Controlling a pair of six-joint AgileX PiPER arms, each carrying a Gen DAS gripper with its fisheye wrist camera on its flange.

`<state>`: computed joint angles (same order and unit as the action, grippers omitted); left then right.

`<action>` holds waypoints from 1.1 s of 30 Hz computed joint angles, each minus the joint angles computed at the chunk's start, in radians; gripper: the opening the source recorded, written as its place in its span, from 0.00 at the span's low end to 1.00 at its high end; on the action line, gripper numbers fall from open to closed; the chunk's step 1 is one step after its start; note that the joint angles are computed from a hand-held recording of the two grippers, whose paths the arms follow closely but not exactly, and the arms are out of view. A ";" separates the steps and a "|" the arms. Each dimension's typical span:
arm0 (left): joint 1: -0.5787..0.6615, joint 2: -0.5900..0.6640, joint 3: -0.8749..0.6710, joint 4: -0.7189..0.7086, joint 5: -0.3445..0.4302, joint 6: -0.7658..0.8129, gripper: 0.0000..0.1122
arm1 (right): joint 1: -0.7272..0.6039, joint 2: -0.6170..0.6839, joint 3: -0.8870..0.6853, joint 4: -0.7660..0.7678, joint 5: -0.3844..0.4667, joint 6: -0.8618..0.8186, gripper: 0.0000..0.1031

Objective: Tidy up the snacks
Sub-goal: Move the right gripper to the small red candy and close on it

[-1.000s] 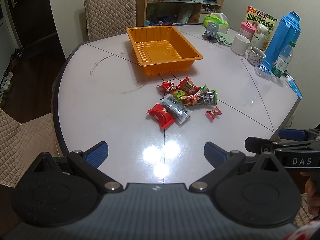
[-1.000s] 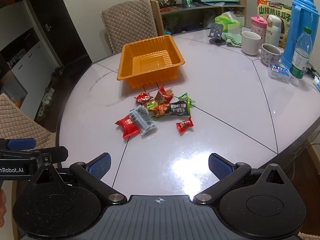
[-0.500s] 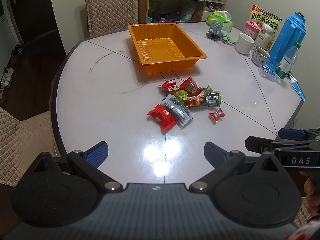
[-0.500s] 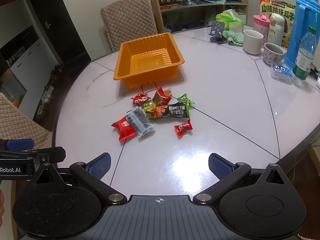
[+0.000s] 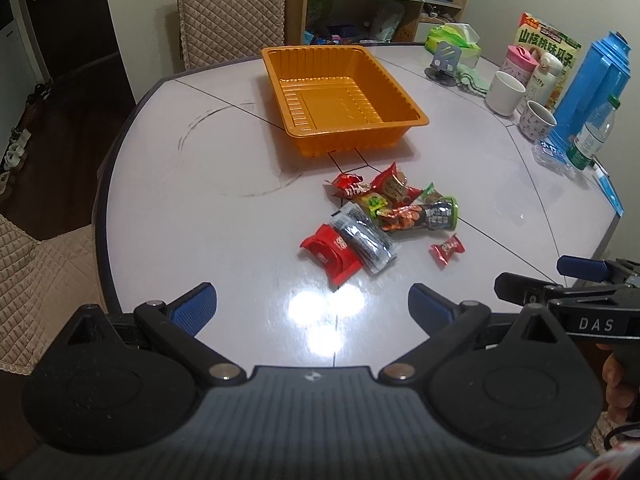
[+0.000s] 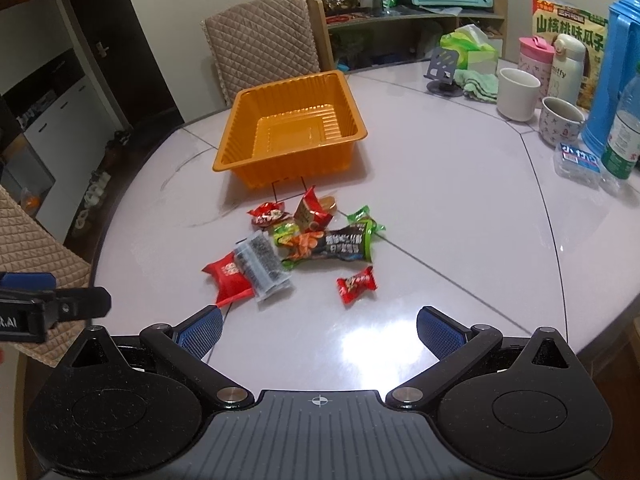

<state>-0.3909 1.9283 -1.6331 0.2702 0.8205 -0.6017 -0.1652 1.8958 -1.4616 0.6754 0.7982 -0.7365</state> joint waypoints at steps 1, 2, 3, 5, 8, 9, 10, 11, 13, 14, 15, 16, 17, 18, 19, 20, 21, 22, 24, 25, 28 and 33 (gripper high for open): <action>0.004 0.009 -0.003 0.004 -0.007 -0.002 0.91 | -0.004 0.013 -0.004 0.018 -0.007 -0.024 1.00; 0.006 0.020 -0.011 0.010 -0.008 -0.007 0.91 | -0.009 0.028 -0.010 0.034 -0.011 -0.045 1.00; 0.006 0.029 -0.014 0.021 -0.013 -0.018 0.91 | -0.013 0.044 -0.018 0.050 -0.014 -0.067 1.00; 0.006 0.046 -0.016 0.047 -0.027 -0.041 0.90 | -0.018 0.075 -0.029 0.082 -0.024 -0.110 1.00; 0.012 0.066 -0.011 0.063 -0.062 -0.062 0.90 | -0.023 0.118 -0.044 0.125 -0.044 -0.176 0.96; 0.013 0.073 -0.011 0.067 -0.071 -0.068 0.89 | -0.023 0.137 -0.056 0.132 -0.048 -0.194 0.90; 0.015 0.080 -0.012 0.069 -0.079 -0.072 0.89 | -0.023 0.163 -0.080 0.129 -0.038 -0.197 0.86; 0.016 0.089 -0.016 0.072 -0.083 -0.078 0.89 | -0.022 0.183 -0.099 0.124 -0.032 -0.191 0.85; 0.019 0.109 -0.030 0.081 -0.087 -0.092 0.89 | -0.022 0.220 -0.131 0.122 -0.028 -0.182 0.81; 0.020 0.119 -0.036 0.085 -0.089 -0.100 0.88 | -0.024 0.239 -0.146 0.132 -0.028 -0.194 0.79; 0.021 0.130 -0.043 0.089 -0.089 -0.109 0.88 | -0.023 0.253 -0.156 0.134 -0.030 -0.199 0.76; 0.022 0.139 -0.051 0.092 -0.087 -0.117 0.88 | -0.020 0.268 -0.169 0.128 -0.033 -0.198 0.73; 0.024 0.150 -0.059 0.094 -0.085 -0.124 0.88 | -0.016 0.290 -0.191 0.114 -0.033 -0.189 0.72; 0.025 0.162 -0.071 0.095 -0.078 -0.130 0.87 | -0.015 0.305 -0.205 0.109 -0.032 -0.186 0.68; 0.027 0.173 -0.082 0.098 -0.071 -0.135 0.87 | -0.013 0.324 -0.223 0.105 -0.030 -0.184 0.65; 0.028 0.184 -0.092 0.102 -0.065 -0.141 0.87 | -0.010 0.346 -0.248 0.091 -0.025 -0.173 0.63; 0.029 0.193 -0.100 0.106 -0.059 -0.147 0.87 | -0.008 0.362 -0.267 0.082 -0.019 -0.165 0.61; 0.031 0.200 -0.105 0.107 -0.057 -0.151 0.87 | -0.006 0.375 -0.281 0.077 -0.016 -0.161 0.59; 0.035 0.215 -0.119 0.105 -0.050 -0.154 0.87 | -0.002 0.406 -0.318 0.061 -0.007 -0.148 0.57; 0.037 0.222 -0.125 0.105 -0.048 -0.156 0.87 | 0.000 0.420 -0.336 0.053 -0.001 -0.144 0.56; 0.039 0.239 -0.140 0.103 -0.038 -0.158 0.87 | 0.011 0.450 -0.373 0.032 0.007 -0.131 0.52; 0.044 0.265 -0.170 0.093 -0.022 -0.154 0.87 | 0.021 0.493 -0.433 0.000 0.028 -0.104 0.48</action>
